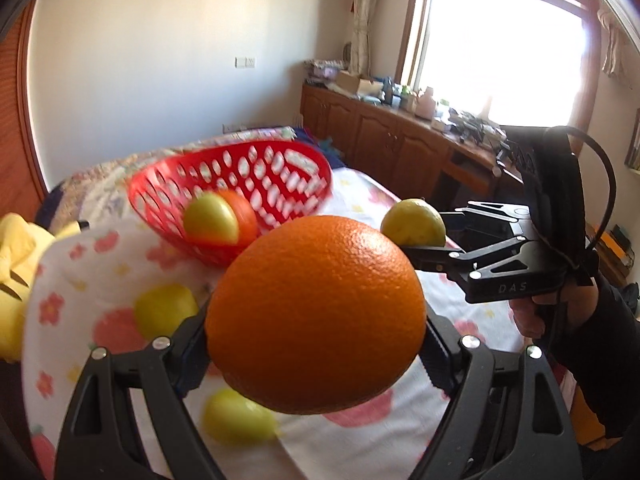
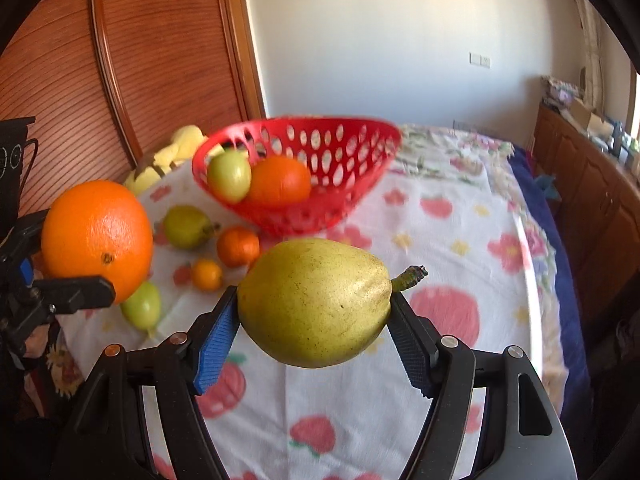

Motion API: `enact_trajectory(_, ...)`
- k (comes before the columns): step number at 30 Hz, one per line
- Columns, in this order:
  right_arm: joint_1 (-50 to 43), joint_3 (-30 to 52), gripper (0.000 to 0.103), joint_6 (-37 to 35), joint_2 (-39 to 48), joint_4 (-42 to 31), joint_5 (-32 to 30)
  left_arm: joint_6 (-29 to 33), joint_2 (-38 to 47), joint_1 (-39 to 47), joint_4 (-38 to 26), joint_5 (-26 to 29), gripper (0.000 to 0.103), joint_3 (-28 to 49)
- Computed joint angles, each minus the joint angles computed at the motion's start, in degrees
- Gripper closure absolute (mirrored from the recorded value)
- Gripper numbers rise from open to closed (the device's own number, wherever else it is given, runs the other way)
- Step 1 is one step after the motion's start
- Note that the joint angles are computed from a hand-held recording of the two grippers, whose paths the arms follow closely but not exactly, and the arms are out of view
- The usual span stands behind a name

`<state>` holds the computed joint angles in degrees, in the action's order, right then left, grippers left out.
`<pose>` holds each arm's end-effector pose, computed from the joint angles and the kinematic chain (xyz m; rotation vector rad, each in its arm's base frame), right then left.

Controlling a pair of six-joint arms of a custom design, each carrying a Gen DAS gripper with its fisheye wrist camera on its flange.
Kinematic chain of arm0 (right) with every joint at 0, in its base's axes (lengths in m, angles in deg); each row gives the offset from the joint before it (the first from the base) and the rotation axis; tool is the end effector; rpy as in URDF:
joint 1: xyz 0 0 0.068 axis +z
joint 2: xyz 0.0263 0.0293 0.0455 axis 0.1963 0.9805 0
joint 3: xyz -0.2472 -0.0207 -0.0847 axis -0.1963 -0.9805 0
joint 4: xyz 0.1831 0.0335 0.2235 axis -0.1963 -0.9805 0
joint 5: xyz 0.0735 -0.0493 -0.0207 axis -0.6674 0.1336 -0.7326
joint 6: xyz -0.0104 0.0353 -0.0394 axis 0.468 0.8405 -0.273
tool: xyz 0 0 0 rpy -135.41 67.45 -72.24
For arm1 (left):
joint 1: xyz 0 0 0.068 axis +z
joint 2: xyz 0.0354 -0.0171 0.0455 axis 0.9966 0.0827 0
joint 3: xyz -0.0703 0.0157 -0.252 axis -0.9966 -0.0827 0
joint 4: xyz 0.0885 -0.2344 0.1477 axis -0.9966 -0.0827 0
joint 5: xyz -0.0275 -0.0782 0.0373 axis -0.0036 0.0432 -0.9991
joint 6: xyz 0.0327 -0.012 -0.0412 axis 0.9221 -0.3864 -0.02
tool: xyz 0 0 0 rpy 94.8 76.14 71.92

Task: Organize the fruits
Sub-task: 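Carry the pear with the right tool over the basket while the left tool carries the orange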

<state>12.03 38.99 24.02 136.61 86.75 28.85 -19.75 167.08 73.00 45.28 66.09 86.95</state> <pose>0.3937 0.0265 0.0552 -0.9094 2.1414 0.5466 0.2521 -0.0570 0.0855 0.1149 2.2309 -0.2648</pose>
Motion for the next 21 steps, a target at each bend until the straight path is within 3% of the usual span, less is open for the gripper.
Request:
enact_trajectory(9,5.25,10.28,0.029,3.22,1.96,-2.85,1.39,5.22,-2.91,9.34,-6.86,3.34,0.018,7.37)
enact_trajectory(21,11.51,34.16,0.029,3.40,16.53,-10.82,6.95,8.78,14.07,16.48,-8.66,6.80,0.018,25.50)
